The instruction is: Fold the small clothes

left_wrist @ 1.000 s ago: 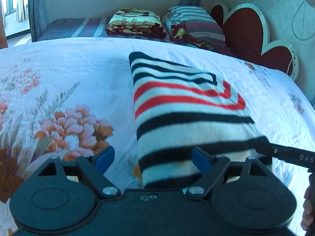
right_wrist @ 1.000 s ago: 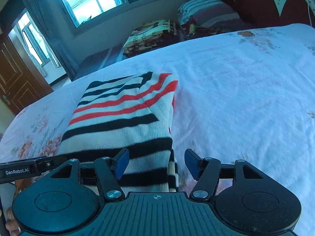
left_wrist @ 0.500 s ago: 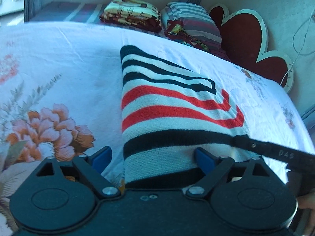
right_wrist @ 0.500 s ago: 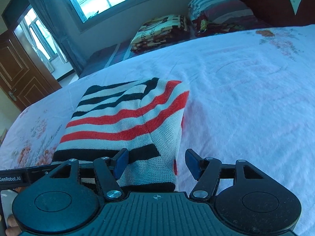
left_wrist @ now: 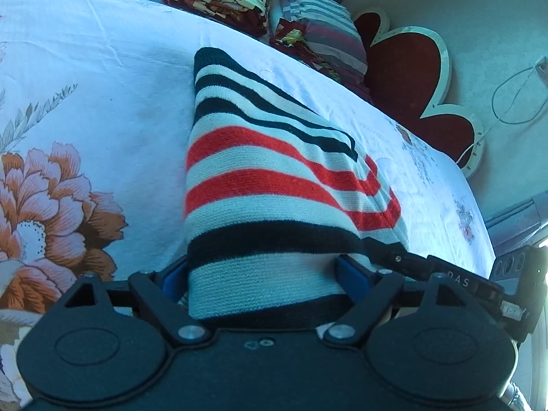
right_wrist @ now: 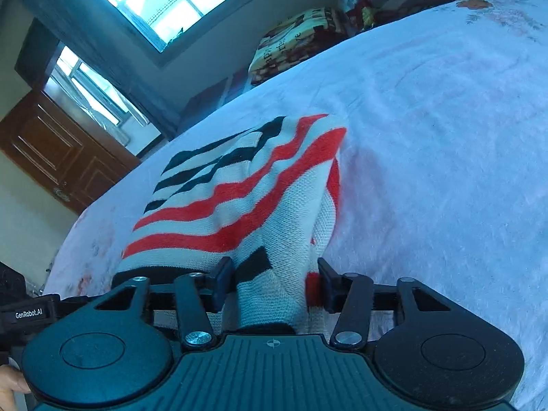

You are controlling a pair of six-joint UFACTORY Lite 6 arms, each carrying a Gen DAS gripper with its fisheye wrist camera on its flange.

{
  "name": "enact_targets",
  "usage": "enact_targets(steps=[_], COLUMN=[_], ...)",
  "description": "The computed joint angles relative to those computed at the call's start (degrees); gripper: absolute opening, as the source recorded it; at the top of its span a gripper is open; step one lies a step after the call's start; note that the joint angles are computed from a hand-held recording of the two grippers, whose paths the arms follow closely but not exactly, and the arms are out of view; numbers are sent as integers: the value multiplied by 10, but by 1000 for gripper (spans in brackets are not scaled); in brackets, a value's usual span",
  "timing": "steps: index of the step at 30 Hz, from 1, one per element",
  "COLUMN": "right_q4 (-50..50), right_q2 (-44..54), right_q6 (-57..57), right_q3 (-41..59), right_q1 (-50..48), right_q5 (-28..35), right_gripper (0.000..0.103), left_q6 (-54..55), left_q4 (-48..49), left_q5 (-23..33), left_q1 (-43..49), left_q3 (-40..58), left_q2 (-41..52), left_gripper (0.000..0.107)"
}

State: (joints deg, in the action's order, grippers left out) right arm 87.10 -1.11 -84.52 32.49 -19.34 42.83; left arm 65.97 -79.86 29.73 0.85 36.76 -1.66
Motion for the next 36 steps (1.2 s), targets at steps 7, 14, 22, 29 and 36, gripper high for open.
enact_targets(steps=[7, 14, 22, 29, 36], right_q4=[43, 3, -20, -2, 0], right_q2=[16, -18, 24, -29, -113], right_q6=[-20, 40, 56, 70, 120], right_q3=[7, -3, 31, -4, -30], right_q1=[26, 29, 16, 7, 30], right_q5=[-24, -34, -10, 9, 29], right_gripper=[52, 43, 46, 36, 35], left_q6=[45, 16, 67, 47, -73], left_q4=[-66, -22, -100, -70, 72], left_q5=[-16, -53, -9, -80, -76], left_q1=[-20, -48, -22, -68, -49], left_q3=[5, -14, 5, -26, -45], left_q2=[23, -29, 36, -51, -153], left_gripper=[85, 76, 82, 65, 63])
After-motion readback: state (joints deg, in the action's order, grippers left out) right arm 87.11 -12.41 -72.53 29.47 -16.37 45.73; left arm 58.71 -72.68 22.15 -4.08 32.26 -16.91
